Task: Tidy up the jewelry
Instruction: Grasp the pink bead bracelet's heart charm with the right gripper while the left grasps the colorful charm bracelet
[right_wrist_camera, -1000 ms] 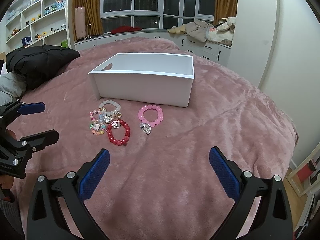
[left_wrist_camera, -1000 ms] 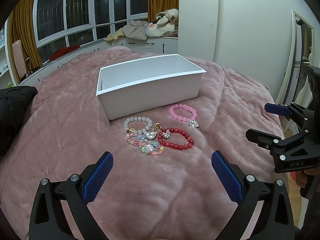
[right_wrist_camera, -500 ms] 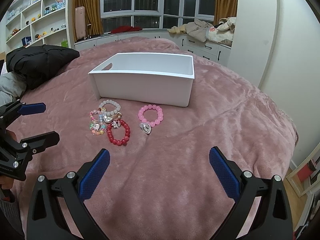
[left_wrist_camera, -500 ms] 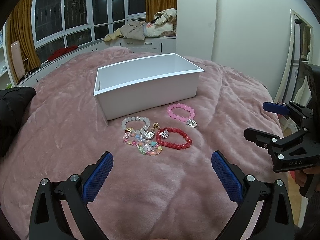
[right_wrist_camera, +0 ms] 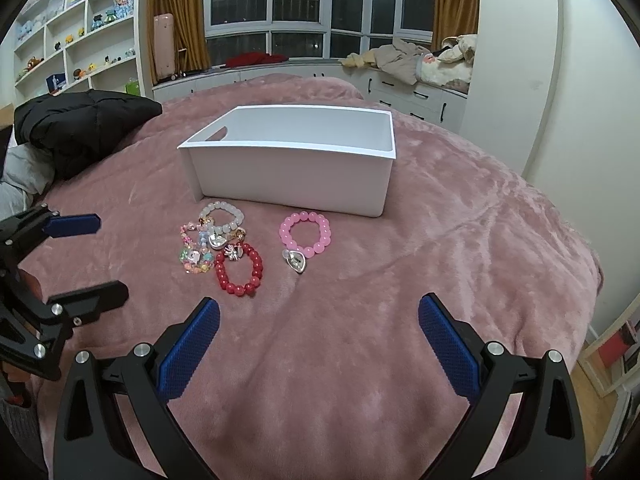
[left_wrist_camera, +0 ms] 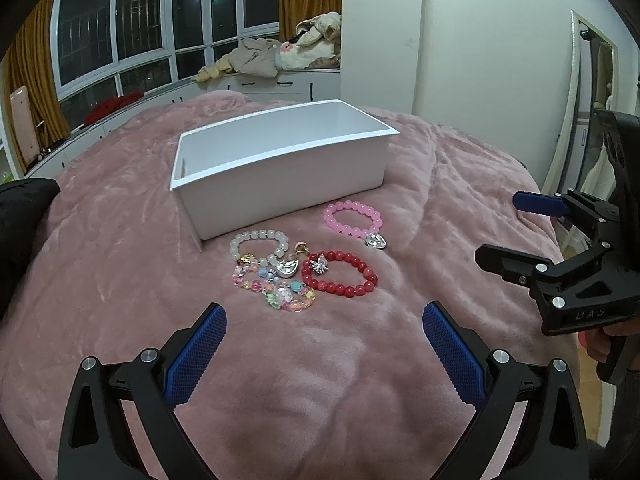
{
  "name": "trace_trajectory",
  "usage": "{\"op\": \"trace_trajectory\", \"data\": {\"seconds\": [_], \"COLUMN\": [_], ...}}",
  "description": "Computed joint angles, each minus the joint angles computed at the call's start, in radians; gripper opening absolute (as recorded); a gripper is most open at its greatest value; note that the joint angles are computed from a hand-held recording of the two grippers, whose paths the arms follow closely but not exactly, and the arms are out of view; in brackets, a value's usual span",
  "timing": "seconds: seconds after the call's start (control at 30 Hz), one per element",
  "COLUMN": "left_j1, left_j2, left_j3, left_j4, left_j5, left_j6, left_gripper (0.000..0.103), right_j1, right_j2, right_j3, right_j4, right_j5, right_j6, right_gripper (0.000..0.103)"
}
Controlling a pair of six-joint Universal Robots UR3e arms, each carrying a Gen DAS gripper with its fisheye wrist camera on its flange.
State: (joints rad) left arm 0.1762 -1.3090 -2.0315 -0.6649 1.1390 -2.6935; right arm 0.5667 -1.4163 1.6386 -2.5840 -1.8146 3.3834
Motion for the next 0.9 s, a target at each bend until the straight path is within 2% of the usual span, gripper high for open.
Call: {"op": "trace_trajectory", "data": {"seconds": [0.17,0.23,0.3,0.33,0.43,0.6,0.7,0.83,0.9], "left_j1": [-0.002,0.001,0.0,0.003,0.011,0.013,0.0,-0.002,0.004], "left_j2": [-0.076,-0.106,-0.138,-0.157,-0.209,-0.302,-0.352,-0.393,-0.396], "left_j3": [0.024,0.035,0.043,0.042,0.038,0.043,0.034,0.044,0.04], "left_j4": [0.013,0.006,0.018,0.035,0.074,0.127,0.206,0.253,0.276], "left_j5": [0.001,-0.004,0.005,0.005,-0.003,-0.035,-0.039,-0.049,-0.065], "left_j6": [-0.009,-0.002,-0.013,-0.018,-0.011,-0.001,-0.012,-0.03,-0.043], "left_gripper": [0.098,0.093,0.078,0.075,0.07,0.069,0.069,0.069,0.063], "right_j1": [-0.042,-0.065,-0.089,-0.106,-0.123,-0.111,-0.109,-0.096,-0.094], "right_j2": [0.056,0.095,0.131,0.154,0.241,0.41,0.468,0.512,0.504], "right_j3": [0.001,-0.011,-0.026,-0.041,-0.138,-0.333,-0.349,-0.359,-0.333], "right_j4": [-0.07,-0.101,-0.131,-0.142,-0.102,-0.004,-0.041,-0.077,-0.108], "right_j5": [0.068,0.109,0.164,0.202,0.259,0.231,0.225,0.204,0.205], "right_j6": [-0.047,-0.064,-0.075,-0.079,-0.104,-0.107,-0.083,-0.084,-0.087], "right_gripper": [0.098,0.098,0.097,0.096,0.082,0.063,0.052,0.046,0.037]}}
